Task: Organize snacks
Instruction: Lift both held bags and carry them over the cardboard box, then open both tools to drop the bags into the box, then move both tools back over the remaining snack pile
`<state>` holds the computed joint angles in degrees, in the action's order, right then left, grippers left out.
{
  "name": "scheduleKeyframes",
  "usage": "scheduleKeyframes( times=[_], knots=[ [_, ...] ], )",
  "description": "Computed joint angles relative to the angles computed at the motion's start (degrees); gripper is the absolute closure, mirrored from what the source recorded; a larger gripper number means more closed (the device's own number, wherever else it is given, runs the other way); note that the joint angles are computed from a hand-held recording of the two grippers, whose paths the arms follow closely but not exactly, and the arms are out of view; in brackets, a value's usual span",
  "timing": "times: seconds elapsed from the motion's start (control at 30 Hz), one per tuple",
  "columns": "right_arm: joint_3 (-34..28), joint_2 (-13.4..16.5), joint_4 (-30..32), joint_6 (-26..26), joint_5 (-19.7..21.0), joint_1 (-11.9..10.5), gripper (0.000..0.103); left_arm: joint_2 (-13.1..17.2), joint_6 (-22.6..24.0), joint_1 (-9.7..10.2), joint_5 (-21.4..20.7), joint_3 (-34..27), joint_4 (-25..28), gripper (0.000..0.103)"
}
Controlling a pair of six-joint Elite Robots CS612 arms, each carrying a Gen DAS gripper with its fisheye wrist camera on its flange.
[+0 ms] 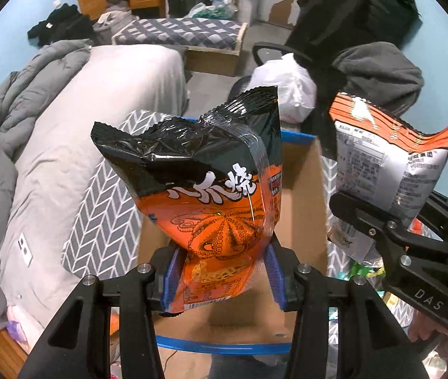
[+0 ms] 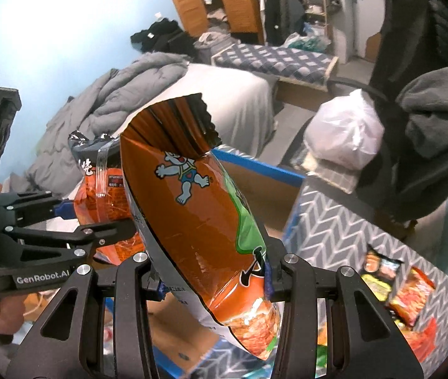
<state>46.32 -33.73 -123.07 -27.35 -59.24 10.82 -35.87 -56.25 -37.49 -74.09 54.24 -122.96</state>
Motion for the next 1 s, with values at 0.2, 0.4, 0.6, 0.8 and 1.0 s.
scheduleKeyframes(
  times=[0.2,0.4,0.6,0.8,1.0],
  knots=[
    [-3.1,2.0,5.4,0.4,0.1,1.3,0.061,-0.3,-0.5,0.52,-0.5,1.8,0.4,0.055],
    [-5.1,3.2,10.1,1.3,-1.0,2.3,0.06,-0.2,0.0,0.79,-1.7,2.5,0.9,0.055],
    [-6.6,3.8,12.6,2.6,-5.0,3.1,0.057,0.1,0.8,0.83,-2.8,2.0,2.7,0.054],
    [-4.5,2.6,8.8,4.0,-6.9,3.1,0.027,-0.1,1.2,0.72,-2.2,2.1,3.6,0.044],
    [-4.5,2.3,8.0,4.5,-7.5,2.8,0.027,-0.5,1.6,0.12,0.3,1.6,4.9,0.036]
  ],
)
